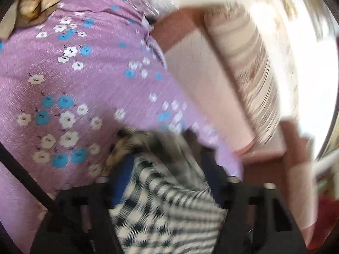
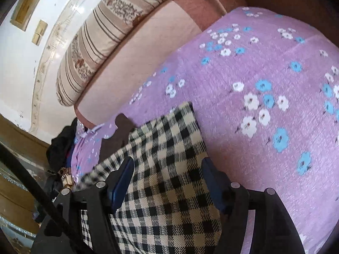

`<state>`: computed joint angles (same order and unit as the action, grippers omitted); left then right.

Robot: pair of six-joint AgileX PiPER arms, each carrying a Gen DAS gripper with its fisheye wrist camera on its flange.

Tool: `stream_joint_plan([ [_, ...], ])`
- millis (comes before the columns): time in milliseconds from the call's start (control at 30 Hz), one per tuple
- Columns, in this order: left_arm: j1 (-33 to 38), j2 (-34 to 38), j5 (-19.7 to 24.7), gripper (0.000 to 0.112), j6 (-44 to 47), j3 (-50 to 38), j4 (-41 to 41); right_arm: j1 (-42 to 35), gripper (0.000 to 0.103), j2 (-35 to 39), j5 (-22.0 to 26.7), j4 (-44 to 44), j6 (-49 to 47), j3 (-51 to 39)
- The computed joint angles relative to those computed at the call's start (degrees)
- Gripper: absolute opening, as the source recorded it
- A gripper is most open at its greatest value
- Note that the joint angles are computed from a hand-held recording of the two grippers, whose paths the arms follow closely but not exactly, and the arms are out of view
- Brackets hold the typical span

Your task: Fold large clothes

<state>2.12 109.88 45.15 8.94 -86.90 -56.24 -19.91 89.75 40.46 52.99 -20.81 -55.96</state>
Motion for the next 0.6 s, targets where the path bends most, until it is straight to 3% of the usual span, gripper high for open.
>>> stream_joint_plan([
  [67, 0.64, -0.84, -2.07, 0.082, -1.67, 0.43, -1.15, 1.99, 0.071, 0.00, -0.86, -2.65, 1.99, -0.33],
  [267, -1.37, -3.78, -0.74, 0.082, -4.44, 0.53, 12.41, 5.31, 0.072, -3.22, -2.23, -11.45, 6.03, -0.02],
  [467, -1.78, -11.68, -0.97, 0.082, 3.00, 14.07, 15.53, 3.64, 0.074, -7.88, -1.42, -19.24, 8.03, 3.03],
  [600, -2.03, -17.18, -2.27, 0.082, 9.77, 25.17, 15.76, -0.80, 0.075, -11.49, 2.30, -20.05, 3.28, 7.71],
])
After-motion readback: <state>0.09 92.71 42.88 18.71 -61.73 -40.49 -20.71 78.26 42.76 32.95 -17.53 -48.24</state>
